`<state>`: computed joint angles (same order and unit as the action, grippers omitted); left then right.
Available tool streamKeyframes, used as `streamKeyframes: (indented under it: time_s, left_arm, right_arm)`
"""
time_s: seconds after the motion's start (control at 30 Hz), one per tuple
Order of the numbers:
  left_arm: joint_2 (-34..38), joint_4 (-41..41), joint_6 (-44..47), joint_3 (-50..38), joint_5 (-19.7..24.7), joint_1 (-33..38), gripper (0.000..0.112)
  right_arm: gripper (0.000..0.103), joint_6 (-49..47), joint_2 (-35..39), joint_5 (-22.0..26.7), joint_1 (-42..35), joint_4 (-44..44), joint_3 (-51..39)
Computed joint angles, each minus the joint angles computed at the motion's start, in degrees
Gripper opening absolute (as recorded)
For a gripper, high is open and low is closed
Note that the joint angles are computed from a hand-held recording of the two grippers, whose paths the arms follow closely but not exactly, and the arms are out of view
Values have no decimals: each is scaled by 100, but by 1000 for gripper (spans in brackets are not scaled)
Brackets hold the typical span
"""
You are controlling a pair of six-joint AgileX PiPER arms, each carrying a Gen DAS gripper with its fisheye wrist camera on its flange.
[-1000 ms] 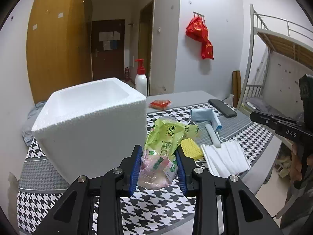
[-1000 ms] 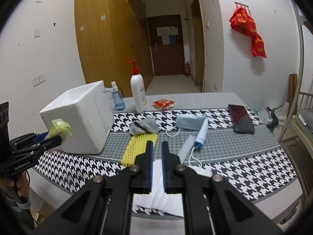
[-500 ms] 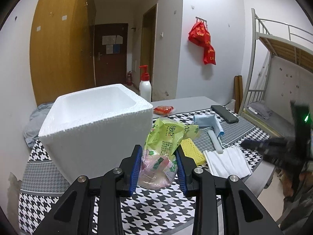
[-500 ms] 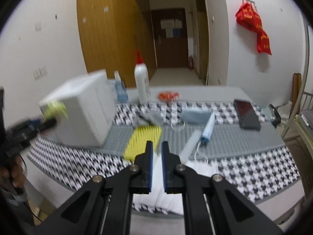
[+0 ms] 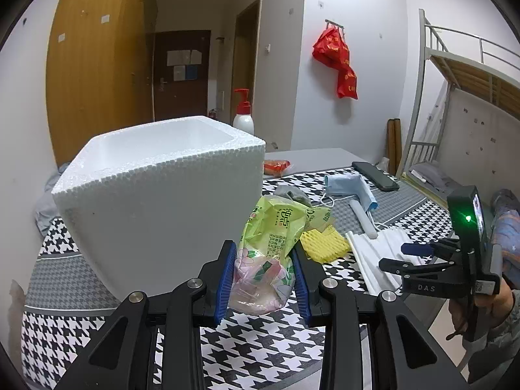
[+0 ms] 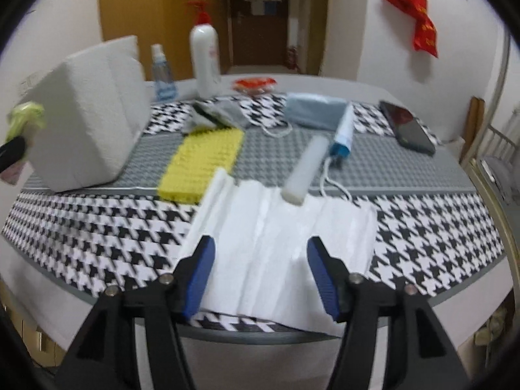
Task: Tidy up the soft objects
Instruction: 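Lift the packet with left gripper while right gripper lifts the white cloth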
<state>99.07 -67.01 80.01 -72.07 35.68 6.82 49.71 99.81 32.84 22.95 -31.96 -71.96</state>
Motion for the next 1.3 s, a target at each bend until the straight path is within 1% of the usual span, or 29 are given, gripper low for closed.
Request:
streamKeyframes:
  time_s: [0.17,0.2,0.4,0.47,0.53,0.6,0.63,0.7,0.87,0.97,1.03,1.13,1.2,1.3]
  left_arm:
    - [102,60,67,-42,213,-27,35]
    - [114,95,68,-40,223,-43,35]
    - [123,159,66,-13,172,-95,35]
    - [119,182,17,15,91,-124,35]
    - [112,185,-35,59,24,-142,35]
    - [80,153,-56,126,-96,-208,35]
    - [59,161,-83,140,-103,-216,35]
    - [-11,182,-121,173,-122,-246,35]
    - [-293,116,-93,328,-174,-268,35]
    - [-509,-60,78,480,-135,-230,35]
    - [-653,-132,133,560,-124,-200,35]
    - [-843,-275,245,666,-144,-179,35]
    - [-933,-350,303,714,-142,-150,35]
    - [-1024,-428,355,742,-185,-127,35]
  right_arm:
    - [63,-52,250,362,-13,201,-265]
    - [63,48,246,361,19,98,-248]
    - [63,17,353,598,61,216,-476]
    - [55,-53,364,644,77,269,-521]
    - [27,-124,346,672,102,305,-534]
    - [14,-276,340,642,96,352,-524]
    - [10,-299,336,636,92,324,-509]
    - [8,-452,252,450,-3,508,-392]
    - [7,-508,-395,-321,-198,671,223]
    - [7,-342,-814,-568,-238,542,491]
    - [7,-478,-1050,-723,-306,671,587]
    - [7,-219,-1278,-753,-272,384,626]
    - [7,-211,-1413,-802,-256,344,633]
    - [7,-113,-1477,-865,-237,204,610]
